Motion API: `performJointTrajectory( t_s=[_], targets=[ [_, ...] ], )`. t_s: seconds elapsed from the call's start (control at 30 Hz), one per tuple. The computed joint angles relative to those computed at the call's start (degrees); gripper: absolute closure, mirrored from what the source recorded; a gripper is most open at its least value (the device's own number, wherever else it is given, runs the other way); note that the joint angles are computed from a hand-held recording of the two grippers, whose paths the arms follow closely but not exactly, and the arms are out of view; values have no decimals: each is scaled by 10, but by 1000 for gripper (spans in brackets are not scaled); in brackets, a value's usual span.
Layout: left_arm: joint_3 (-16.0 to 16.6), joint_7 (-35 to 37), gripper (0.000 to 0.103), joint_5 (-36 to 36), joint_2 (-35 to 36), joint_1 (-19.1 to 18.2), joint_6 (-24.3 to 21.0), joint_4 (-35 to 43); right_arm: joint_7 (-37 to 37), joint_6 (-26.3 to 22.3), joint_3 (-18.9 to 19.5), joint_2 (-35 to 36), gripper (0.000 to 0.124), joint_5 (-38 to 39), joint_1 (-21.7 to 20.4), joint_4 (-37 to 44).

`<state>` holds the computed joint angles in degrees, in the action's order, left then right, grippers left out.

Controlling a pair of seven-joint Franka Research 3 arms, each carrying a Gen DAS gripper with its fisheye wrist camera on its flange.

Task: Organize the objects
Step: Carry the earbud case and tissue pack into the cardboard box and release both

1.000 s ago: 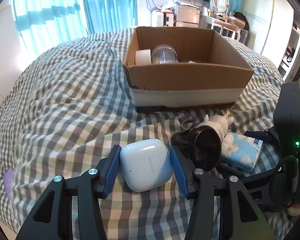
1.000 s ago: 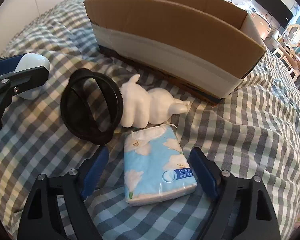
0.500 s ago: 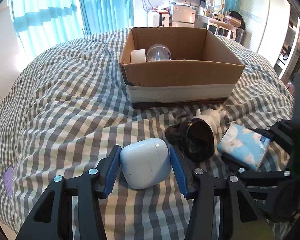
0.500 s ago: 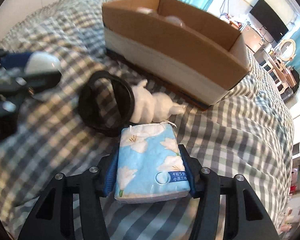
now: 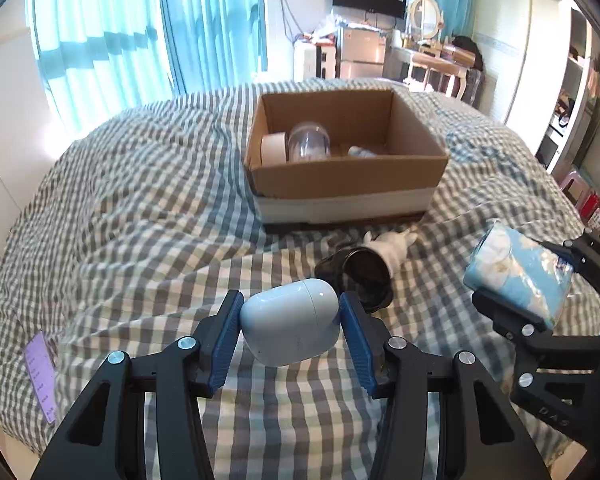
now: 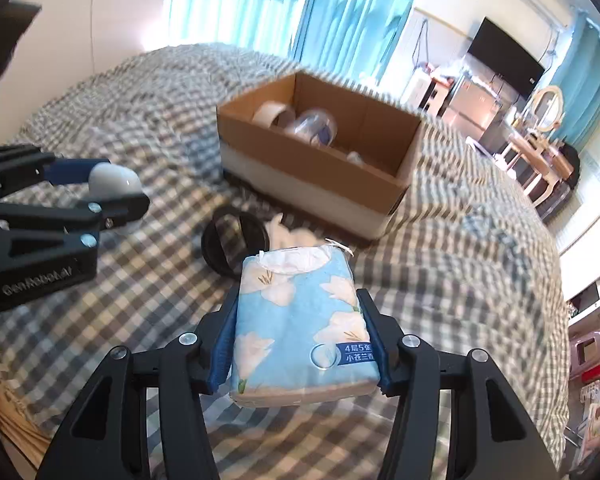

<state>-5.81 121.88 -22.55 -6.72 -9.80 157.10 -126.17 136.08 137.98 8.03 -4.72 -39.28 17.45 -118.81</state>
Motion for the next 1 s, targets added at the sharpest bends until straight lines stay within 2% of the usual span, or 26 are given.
performJointTrajectory(
  t_s=[0.17,0.47,0.73,0.87,1.0],
  targets=[
    [5,12,52,-9,-18,-8,0,0,14,6,8,-38,70,-14,-8,-9],
    [-3,20,52,-4,16,-12,-3,82,5,21,11,-43,70,-8,-33,27],
    [-37,-10,52,27,109,16,-35,220,-31,35,-16,16,70,10,-45,118],
    [-56,-43,52,71,179,27,-49,307,-67,57,-41,59,70,49,-46,171],
    [-79,-62,52,96,256,41,-89,405,-102,59,-67,115,70,91,-43,240]
  ],
)
